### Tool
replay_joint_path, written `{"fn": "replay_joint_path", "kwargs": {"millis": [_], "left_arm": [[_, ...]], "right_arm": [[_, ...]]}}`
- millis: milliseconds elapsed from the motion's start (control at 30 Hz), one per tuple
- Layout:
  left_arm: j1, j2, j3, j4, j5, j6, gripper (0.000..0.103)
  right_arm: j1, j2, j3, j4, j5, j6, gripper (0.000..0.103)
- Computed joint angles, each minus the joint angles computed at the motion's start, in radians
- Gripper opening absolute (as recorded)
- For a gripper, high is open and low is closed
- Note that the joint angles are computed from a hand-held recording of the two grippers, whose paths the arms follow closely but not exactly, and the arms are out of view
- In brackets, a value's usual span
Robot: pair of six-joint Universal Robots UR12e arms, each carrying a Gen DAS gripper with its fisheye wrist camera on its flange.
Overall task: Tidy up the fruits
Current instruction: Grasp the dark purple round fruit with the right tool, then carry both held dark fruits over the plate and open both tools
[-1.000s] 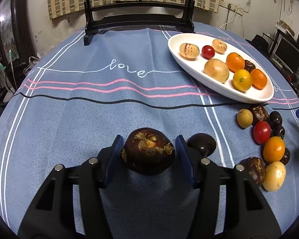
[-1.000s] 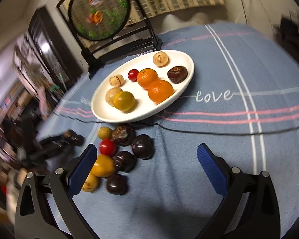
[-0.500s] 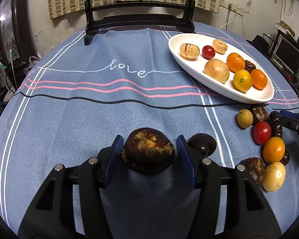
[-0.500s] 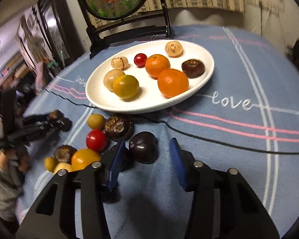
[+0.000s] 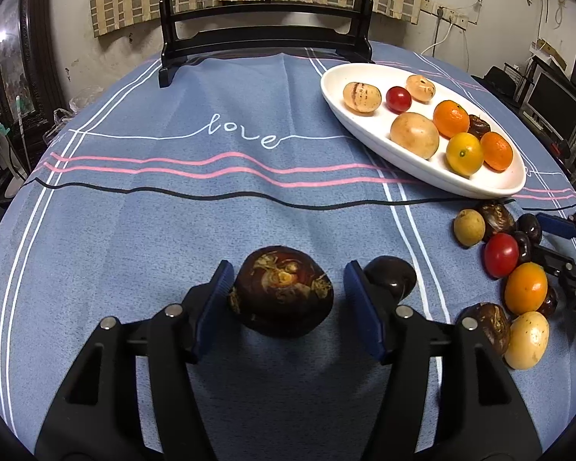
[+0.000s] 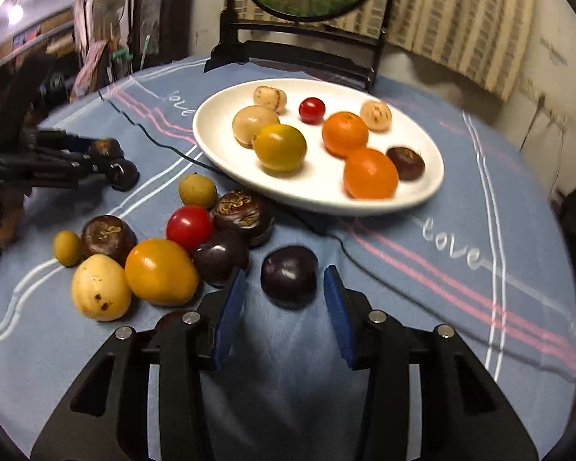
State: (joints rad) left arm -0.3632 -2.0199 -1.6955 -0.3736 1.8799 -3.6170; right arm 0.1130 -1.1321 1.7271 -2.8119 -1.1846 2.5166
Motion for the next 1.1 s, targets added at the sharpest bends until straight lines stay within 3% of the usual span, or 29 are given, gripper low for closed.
{"fn": "replay_joint_path", "kwargs": {"millis": [133, 200, 300, 367, 467, 667, 800, 933, 1100], "left_arm": [[0.0, 0.0, 0.0, 0.0, -0.001, 0.0, 0.062], [0.0, 0.0, 0.0, 0.001, -0.002, 0.0, 0.062], [0.001, 0.0, -0.002, 0.007, -0.004, 0.001, 0.061], [0.002, 0.002, -0.006, 0.022, -0.008, -0.001, 0.05], [0.006, 0.002, -0.015, 0.066, -0.05, 0.018, 0.05], [-0.012, 0.0, -0.018, 0.123, -0.019, 0.052, 0.05], [-0.054, -0.012, 0.005, 0.183, 0.094, 0.114, 0.05], [-0.063, -0.026, 0.07, 0.188, 0.086, 0.158, 0.05], [-0.057, -0.067, 0.19, 0.171, 0.076, 0.183, 0.05]], "right_arm": [[0.0, 0.021, -0.043, 0.089, 0.0, 0.025, 0.038], [-0.004, 0.021, -0.045, 0.094, 0.01, 0.03, 0.032], [-0.005, 0.02, -0.044, 0.096, 0.014, 0.039, 0.032], [-0.01, 0.019, -0.045, 0.106, 0.027, 0.053, 0.032], [-0.019, 0.014, -0.042, 0.112, 0.06, 0.081, 0.032], [-0.031, -0.004, -0.019, 0.073, 0.096, 0.135, 0.032], [-0.047, -0.028, 0.018, -0.003, 0.122, 0.182, 0.032], [-0.068, -0.042, 0.017, -0.079, 0.162, 0.26, 0.032], [-0.077, -0.02, -0.066, -0.11, 0.201, 0.365, 0.032]]}}
